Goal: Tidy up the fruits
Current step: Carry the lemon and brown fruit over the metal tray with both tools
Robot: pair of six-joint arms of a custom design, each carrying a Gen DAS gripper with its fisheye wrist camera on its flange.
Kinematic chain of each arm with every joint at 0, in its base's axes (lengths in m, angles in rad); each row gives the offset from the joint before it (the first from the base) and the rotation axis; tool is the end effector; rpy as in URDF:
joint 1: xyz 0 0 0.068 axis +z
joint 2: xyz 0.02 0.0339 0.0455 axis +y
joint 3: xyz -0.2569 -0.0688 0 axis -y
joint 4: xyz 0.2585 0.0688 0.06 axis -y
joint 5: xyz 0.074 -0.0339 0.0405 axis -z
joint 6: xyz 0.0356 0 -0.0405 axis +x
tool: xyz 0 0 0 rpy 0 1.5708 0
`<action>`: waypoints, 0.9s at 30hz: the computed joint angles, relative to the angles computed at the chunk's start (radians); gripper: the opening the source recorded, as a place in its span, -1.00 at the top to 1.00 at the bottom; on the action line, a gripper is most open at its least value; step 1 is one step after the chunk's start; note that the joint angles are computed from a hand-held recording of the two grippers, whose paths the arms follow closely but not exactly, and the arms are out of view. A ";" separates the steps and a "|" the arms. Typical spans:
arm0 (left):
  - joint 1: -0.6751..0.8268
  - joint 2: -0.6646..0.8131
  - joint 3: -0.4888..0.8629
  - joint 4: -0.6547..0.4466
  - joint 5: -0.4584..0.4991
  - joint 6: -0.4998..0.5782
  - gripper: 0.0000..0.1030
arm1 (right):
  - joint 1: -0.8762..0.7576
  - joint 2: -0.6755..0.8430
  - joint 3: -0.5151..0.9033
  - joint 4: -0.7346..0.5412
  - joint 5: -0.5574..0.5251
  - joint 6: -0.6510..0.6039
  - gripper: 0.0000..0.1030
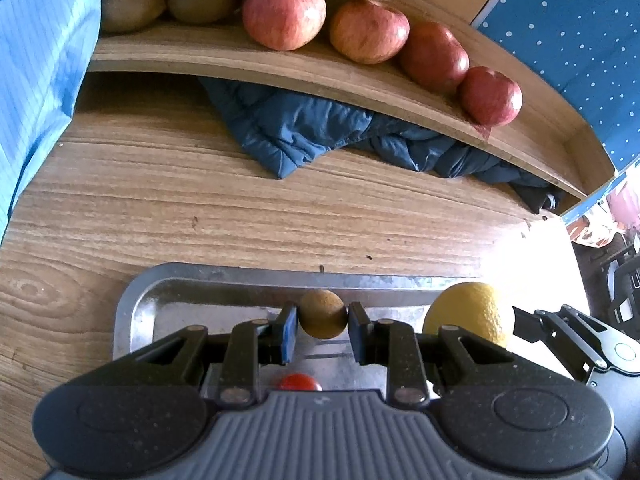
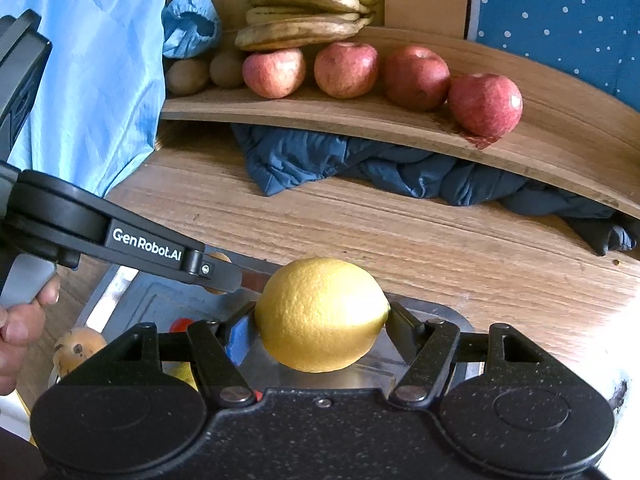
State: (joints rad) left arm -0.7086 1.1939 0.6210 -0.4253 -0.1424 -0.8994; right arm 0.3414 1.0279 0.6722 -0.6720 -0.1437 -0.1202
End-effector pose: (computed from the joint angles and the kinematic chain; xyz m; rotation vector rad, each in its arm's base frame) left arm 0.1813 -0.1487 0.1708 -0.3035 2.5955 -0.4246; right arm 0.1933 0.0741 0.2062 -0.6467 2.5240 0.2664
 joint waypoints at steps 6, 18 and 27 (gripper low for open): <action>0.007 0.010 -0.002 -0.001 0.006 -0.003 0.43 | 0.005 0.022 0.000 0.009 -0.002 -0.001 -0.36; 0.014 0.035 0.006 0.000 0.015 0.001 0.43 | -0.001 0.044 -0.008 0.022 -0.012 -0.005 -0.36; 0.017 0.051 0.018 -0.005 0.014 -0.001 0.43 | -0.015 0.058 -0.008 0.029 -0.022 -0.010 -0.36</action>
